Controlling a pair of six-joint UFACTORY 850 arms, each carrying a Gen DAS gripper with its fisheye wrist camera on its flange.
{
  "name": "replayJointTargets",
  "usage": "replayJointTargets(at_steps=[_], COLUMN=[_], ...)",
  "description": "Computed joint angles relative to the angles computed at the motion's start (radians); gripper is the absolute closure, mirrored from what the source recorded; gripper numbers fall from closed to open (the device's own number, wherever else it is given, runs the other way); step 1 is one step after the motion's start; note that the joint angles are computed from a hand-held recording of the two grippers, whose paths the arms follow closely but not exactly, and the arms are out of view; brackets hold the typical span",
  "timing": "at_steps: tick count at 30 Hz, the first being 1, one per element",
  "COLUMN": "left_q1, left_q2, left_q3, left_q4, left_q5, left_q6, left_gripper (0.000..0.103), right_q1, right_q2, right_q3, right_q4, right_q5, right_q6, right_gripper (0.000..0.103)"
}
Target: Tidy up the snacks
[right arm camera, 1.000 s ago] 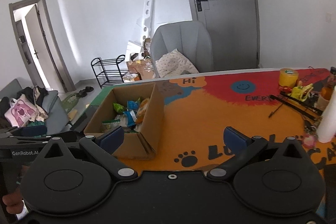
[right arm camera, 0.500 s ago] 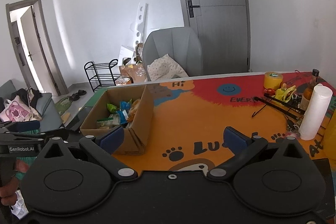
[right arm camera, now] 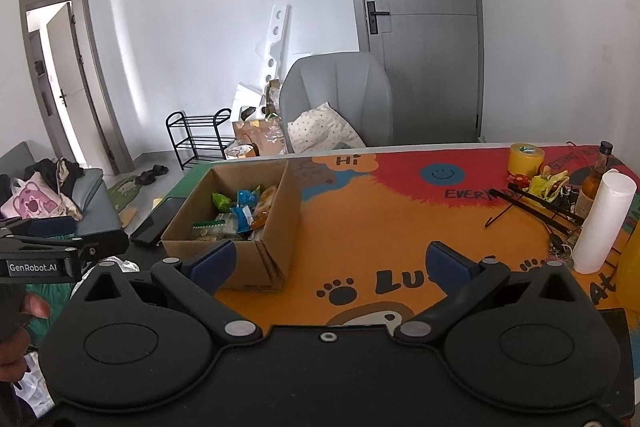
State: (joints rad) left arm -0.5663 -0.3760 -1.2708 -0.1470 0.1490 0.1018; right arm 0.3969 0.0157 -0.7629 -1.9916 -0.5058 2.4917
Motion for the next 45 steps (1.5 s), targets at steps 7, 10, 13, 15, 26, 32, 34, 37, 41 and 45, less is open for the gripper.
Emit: replayJointTargets(at_steps=[7, 10, 13, 15, 26, 32, 34, 37, 41, 45], left_q1=[0.004, 0.003, 0.004, 0.004, 0.004, 0.006, 0.006, 0.004, 0.004, 0.006], left_q2=[-0.005, -0.003, -0.003, -0.003, -0.003, 0.002, 0.004, 0.007, 0.004, 0.004], left_q3=[-0.011, -0.011, -0.010, -0.011, -0.011, -0.005, -0.002, 0.001, -0.001, -0.002], left_q4=[0.053, 0.072, 0.086, 0.086, 0.092, 0.138, 0.152, 0.137, 0.134, 0.149], left_q5=[-0.015, -0.015, -0.014, -0.015, -0.016, -0.010, -0.009, -0.006, -0.007, -0.008], left_q6=[-0.052, -0.071, -0.085, -0.085, -0.092, -0.144, -0.158, -0.143, -0.141, -0.154], left_gripper=[0.000, 0.000, 0.000, 0.000, 0.000, 0.000, 0.000, 0.000, 0.000, 0.000], right_q1=[0.001, 0.002, 0.000, 0.000, -0.001, -0.003, -0.004, -0.005, -0.006, -0.009], right_q2=[-0.004, -0.003, -0.002, -0.002, 0.000, 0.002, 0.002, 0.005, 0.005, 0.010], right_q3=[-0.001, 0.000, 0.001, 0.002, 0.004, 0.005, 0.005, 0.006, 0.006, 0.007], right_q4=[0.008, 0.006, -0.001, -0.003, -0.006, -0.011, -0.008, -0.006, -0.008, -0.009], right_q5=[-0.001, -0.002, -0.001, -0.001, -0.001, 0.001, 0.002, 0.004, 0.003, 0.005], right_q6=[-0.007, -0.004, 0.000, 0.002, 0.004, 0.006, 0.004, 0.001, 0.002, 0.002], right_gripper=[0.000, 0.000, 0.000, 0.000, 0.000, 0.000, 0.000, 0.000, 0.000, 0.000])
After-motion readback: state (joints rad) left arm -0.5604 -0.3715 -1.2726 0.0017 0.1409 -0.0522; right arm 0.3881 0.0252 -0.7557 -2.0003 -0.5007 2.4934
